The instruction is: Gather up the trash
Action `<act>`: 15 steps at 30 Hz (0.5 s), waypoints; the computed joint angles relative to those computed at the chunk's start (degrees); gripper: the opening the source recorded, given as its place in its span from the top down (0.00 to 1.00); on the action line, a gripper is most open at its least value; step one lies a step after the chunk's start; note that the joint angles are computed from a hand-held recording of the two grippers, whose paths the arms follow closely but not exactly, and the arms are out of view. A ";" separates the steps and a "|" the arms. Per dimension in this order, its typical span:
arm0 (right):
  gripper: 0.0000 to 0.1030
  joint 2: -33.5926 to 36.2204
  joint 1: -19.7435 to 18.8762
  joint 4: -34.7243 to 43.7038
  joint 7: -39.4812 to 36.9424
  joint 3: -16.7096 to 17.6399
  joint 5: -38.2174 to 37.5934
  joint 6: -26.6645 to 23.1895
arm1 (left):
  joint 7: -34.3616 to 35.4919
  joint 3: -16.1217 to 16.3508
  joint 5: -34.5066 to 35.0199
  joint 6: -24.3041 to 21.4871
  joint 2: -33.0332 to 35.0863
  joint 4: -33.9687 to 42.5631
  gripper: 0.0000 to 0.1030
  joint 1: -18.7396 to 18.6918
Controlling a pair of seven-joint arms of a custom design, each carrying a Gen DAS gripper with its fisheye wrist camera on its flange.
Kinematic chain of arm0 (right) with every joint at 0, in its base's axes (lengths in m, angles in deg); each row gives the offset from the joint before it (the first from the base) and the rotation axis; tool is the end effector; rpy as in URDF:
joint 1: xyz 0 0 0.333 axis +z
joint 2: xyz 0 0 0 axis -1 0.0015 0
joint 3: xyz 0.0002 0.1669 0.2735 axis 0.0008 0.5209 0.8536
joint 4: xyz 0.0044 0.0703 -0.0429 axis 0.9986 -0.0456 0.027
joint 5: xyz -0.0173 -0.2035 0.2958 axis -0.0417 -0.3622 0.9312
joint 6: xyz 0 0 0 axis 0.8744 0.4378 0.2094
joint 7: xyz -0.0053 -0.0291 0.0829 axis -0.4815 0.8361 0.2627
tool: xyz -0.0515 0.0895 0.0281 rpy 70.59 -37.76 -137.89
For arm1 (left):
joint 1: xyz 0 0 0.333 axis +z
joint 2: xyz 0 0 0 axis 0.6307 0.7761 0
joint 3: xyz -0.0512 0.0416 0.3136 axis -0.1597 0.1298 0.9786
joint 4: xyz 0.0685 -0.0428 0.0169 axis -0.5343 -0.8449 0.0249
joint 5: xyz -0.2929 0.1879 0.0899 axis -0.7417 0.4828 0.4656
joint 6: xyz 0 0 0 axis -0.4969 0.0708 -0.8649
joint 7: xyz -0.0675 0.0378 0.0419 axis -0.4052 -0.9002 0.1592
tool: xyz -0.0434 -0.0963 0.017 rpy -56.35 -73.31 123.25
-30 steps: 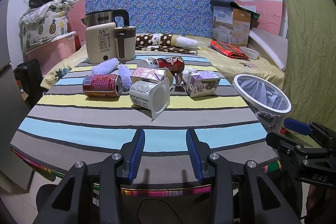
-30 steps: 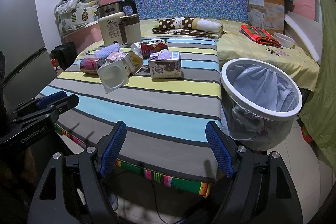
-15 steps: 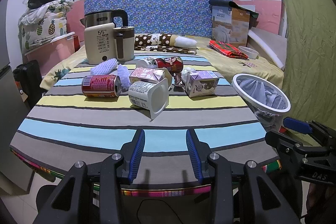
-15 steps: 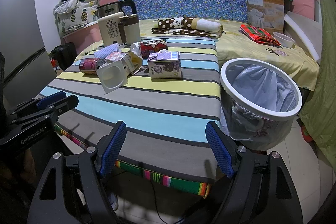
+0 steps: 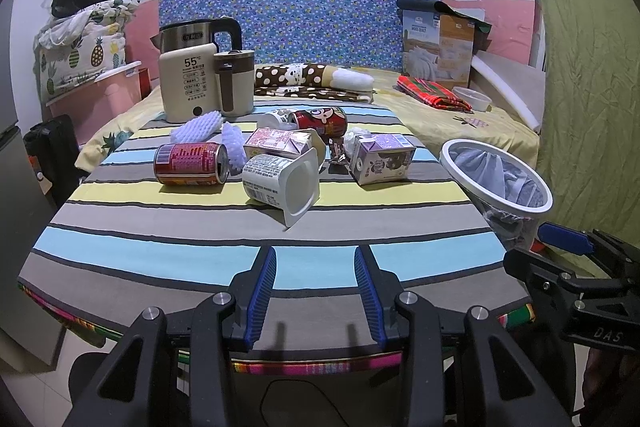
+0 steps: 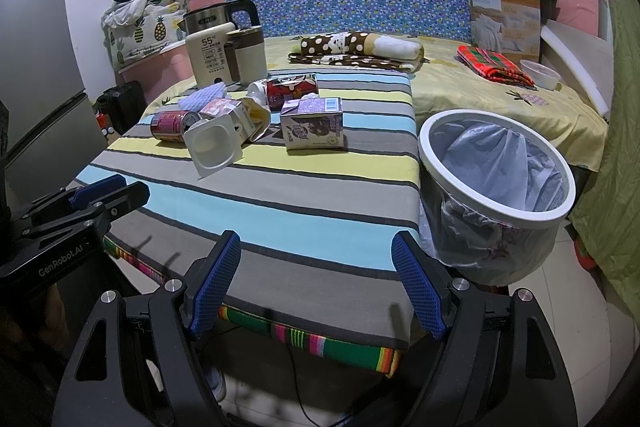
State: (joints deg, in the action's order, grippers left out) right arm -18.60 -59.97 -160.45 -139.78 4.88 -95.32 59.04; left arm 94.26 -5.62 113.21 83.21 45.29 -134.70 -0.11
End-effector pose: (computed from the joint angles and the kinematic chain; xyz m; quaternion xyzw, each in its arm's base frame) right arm 0.5171 0.3359 0.4561 -0.5669 0.7032 -0.3095 0.2971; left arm 0.5476 -0.4792 0.4589 -0.4713 0.7556 -0.4036 0.2100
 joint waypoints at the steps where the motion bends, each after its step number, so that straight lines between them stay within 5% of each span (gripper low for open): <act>1: 0.24 -0.02 0.00 -0.03 0.01 -0.01 -0.03 0.03 | 0.11 -0.05 -0.03 0.00 0.01 0.01 0.61 0.03; 15: 0.24 0.03 -0.10 -0.11 -0.01 -0.09 0.06 0.38 | 0.85 -0.41 -0.57 -0.35 0.08 0.21 0.61 0.17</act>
